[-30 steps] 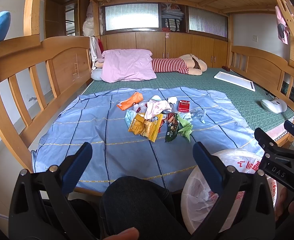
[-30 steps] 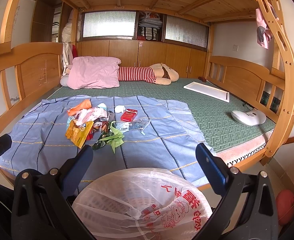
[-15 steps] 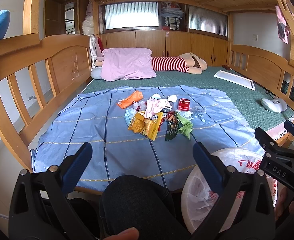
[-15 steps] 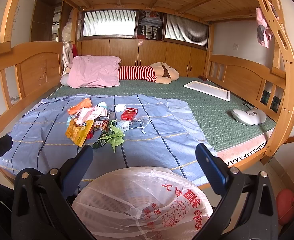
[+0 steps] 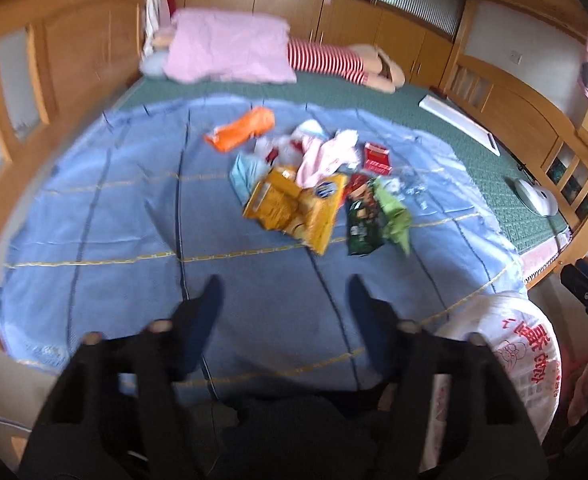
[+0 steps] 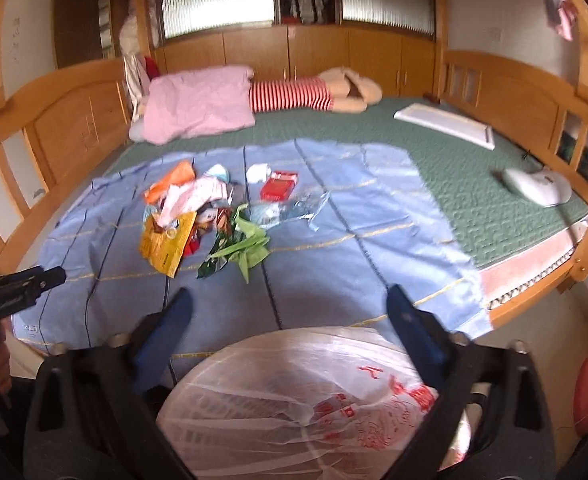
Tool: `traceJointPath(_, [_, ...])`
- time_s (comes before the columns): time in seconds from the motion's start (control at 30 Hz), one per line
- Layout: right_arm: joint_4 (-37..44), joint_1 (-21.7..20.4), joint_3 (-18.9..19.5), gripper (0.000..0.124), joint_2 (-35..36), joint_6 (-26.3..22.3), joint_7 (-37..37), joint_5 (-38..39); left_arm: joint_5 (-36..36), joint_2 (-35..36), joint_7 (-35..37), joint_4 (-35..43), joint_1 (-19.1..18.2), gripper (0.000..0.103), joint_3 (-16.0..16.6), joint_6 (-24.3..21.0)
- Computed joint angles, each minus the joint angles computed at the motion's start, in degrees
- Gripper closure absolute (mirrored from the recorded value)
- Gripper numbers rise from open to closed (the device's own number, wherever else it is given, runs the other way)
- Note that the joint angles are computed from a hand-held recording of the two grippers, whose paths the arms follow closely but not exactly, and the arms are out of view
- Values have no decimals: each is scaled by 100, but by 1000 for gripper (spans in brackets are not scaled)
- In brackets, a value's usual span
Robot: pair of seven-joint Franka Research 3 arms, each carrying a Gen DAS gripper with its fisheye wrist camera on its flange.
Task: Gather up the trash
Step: 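Grasp the pink paper with the right gripper while the left gripper grasps the yellow snack bag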
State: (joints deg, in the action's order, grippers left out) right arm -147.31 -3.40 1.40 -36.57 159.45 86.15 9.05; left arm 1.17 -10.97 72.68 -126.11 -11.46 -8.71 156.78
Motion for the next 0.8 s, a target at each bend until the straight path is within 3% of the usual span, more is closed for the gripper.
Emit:
traceJointPath(0.1, [583,343,-63,51,672,-225,-40,218,-322,503,364,386,60,47,173,-31])
traceJointPath(0.17, [1070,421,168,51,1276,-164,69,104,-585,759,491,585,190,45,209,-9])
traceJointPath(0.23, [1594,482,380,49,1884,-133,214,-170,-758,900,510,574,351,29,212,242])
traceJointPath(0.3, [2267,556,531,43,2602,-251,489,-572,55,932,-381,455,494,24,272,369])
traceJointPath(0.33, [2585,569,605,41,2949,-298,754,-899,280,968,-813,555,689,23,171,-9])
traceJointPath(0.37, [3073,594,708,41,3438,-471,1178,-1405,104,999,-920,681,730,23,190,-391])
traceJointPath(0.4, [3382,669,688,41,3740,-629,1441,-1732,-475,1009,-731,699,768,21,225,-493])
traceJointPath(0.43, [3682,782,644,41,4034,-791,1745,-2084,-1131,990,-371,667,812,18,258,-469])
traceJointPath(0.5, [4328,1041,529,41,4640,-1218,2073,-2340,-1660,937,-329,630,903,17,301,-519])
traceJointPath(0.57, [4688,1196,424,53,4994,-1485,2152,-2143,-2011,882,-302,580,972,14,343,-553])
traceJointPath(0.6, [4772,1190,446,76,5099,-1526,2046,-1756,-2145,849,-353,555,1010,14,369,-591])
traceJointPath(0.7, [4659,1090,625,88,5038,-1539,1392,-480,-2366,797,-674,530,1102,14,431,-719])
traceJointPath(0.8, [4569,1039,839,90,4906,-1850,590,808,-2641,713,-800,434,1167,13,482,-742])
